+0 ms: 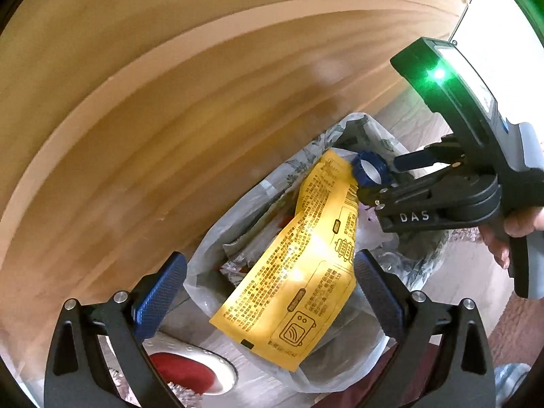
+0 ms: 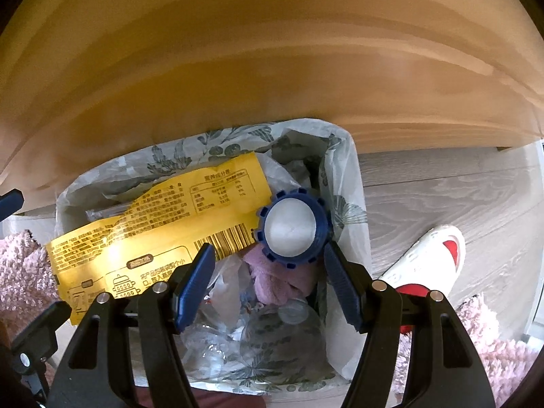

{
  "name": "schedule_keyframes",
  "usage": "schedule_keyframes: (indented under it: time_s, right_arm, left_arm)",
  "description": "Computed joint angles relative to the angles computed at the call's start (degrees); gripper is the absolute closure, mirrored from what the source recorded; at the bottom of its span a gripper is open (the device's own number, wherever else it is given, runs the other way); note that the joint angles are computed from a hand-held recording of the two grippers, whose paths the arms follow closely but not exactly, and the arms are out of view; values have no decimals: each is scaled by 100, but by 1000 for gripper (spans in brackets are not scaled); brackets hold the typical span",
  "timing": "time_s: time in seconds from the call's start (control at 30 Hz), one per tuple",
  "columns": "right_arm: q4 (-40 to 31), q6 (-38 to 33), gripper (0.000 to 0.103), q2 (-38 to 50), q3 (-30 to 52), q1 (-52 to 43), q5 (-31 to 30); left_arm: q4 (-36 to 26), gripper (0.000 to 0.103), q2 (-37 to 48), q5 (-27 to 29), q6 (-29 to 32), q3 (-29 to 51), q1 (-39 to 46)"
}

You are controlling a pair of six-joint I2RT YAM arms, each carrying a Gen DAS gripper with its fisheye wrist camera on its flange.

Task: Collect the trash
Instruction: 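Raise both open tools up out of the bin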

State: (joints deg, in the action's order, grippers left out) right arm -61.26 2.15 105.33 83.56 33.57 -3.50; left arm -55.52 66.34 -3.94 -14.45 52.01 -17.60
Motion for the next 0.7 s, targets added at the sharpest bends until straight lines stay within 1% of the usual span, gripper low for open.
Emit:
schedule_keyframes:
  time_s: [0.03, 0.07, 0.1, 0.27, 0.3, 0.4, 0.57, 0.63, 0.7]
  right_arm:
    - [-21, 4, 39, -31, 5, -13, -30]
    - [-30, 4, 33, -63, 3, -28, -44]
    - [-14, 3, 31, -117, -14, -36, -42]
    - [27, -61, 31, -377, -101, 18, 44]
    - [32, -73, 27, -453, -130, 25, 49]
    - [0, -82, 23, -600, -135, 42, 26]
    - [-7, -87, 21, -898, -195, 6, -43]
    - [-30, -75, 16, -1003, -214, -12, -79]
    - [-43, -80, 16, -1099, -235, -17, -95]
  left_arm:
    - [-47, 8, -37, -28, 4, 15, -4]
    - [-41, 8, -18, -71, -17, 31, -35]
    - [-42, 8, -20, -107, -25, 35, -47]
    - [-212, 8, -203, -194, -100, 72, -77]
    - [-235, 8, -240, -213, -110, 75, -88]
    - [-343, 8, -378, -292, -170, 116, -155]
    - [-449, 8, -535, -380, -264, 179, -199]
    - [-504, 8, -621, -415, -305, 204, -210]
    - [-542, 8, -697, -439, -356, 214, -230]
